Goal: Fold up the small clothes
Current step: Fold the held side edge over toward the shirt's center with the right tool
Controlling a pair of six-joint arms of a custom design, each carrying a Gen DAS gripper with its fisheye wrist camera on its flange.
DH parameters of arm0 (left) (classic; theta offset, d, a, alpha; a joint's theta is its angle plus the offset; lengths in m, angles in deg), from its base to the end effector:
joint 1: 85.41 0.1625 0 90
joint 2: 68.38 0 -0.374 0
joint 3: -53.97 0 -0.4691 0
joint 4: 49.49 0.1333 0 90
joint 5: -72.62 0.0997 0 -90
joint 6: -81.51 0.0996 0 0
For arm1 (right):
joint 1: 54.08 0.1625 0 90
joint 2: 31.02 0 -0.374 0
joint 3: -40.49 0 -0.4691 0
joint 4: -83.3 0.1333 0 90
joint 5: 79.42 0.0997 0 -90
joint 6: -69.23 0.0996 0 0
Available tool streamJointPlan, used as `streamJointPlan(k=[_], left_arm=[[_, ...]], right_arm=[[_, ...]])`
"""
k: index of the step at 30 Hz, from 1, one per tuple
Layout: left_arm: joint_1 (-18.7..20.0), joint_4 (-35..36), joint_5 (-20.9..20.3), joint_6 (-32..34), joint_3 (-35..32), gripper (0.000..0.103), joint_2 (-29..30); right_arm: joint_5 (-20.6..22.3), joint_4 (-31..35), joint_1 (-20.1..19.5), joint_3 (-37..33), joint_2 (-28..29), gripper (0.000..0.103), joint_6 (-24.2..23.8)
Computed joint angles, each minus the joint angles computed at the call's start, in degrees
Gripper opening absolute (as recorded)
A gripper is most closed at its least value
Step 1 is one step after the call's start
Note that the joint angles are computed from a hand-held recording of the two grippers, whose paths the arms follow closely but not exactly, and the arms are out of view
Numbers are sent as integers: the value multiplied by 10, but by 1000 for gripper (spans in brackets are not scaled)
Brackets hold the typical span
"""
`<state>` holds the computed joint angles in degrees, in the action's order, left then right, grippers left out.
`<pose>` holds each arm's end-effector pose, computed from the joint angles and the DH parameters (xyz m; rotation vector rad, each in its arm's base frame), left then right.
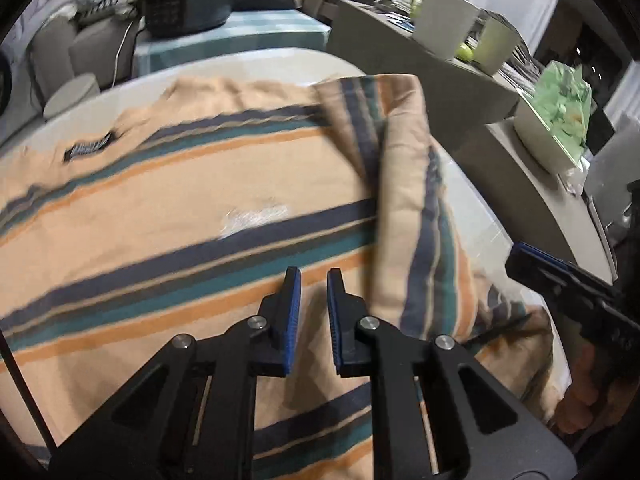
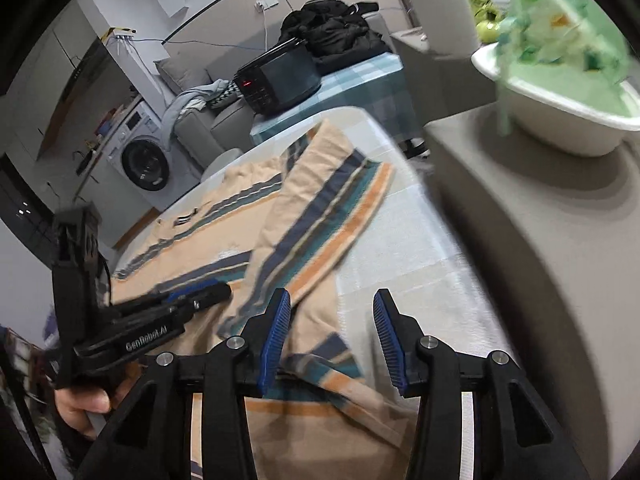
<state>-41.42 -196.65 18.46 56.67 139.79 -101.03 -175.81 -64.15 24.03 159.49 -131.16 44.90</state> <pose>-0.3714 -0.6249 -0.0848 0.4513 2.5752 -0.5642 0.0129 -0.5318 0.3638 0.2404 -2.6933 0.8527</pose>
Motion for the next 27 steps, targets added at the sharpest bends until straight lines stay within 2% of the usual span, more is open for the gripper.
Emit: streamJointPlan(k=[2,5,7,10,12,14,15,17,22,24,27], left_arm=[[-1,-27,-25,2,20,11,-15],[-14,-43,-25,29,41,11,-29],[-14,-45,-32,40,51,11,-38],[-14,-45,-20,36,57,12,-46],[-11,-47,-23,23,70,12,-59],[-8,-51,-17,15,79,13,-70],[-8,-55,-12,14,85,13,-74],[-7,-66,-2,13,95,13,-85],[-1,-72,26,-4,109,16,-106],[0,-82,33,-5,116,19,-114],[3,-95,34,-2,115,26,-113]], right_arm=[[4,15,0,-21,22,44,20],[0,30,2,-50,58,44,64],[15,36,-4,-69,80,45,104],[30,17,-4,-87,105,40,136],[32,8,-1,-101,124,15,149],[19,-6,5,-110,139,5,164],[14,-21,11,-110,142,4,152],[11,-57,32,-108,146,4,94],[59,32,69,-134,161,4,-12],[54,51,72,-133,156,10,-21],[31,24,70,-106,126,13,-18]])
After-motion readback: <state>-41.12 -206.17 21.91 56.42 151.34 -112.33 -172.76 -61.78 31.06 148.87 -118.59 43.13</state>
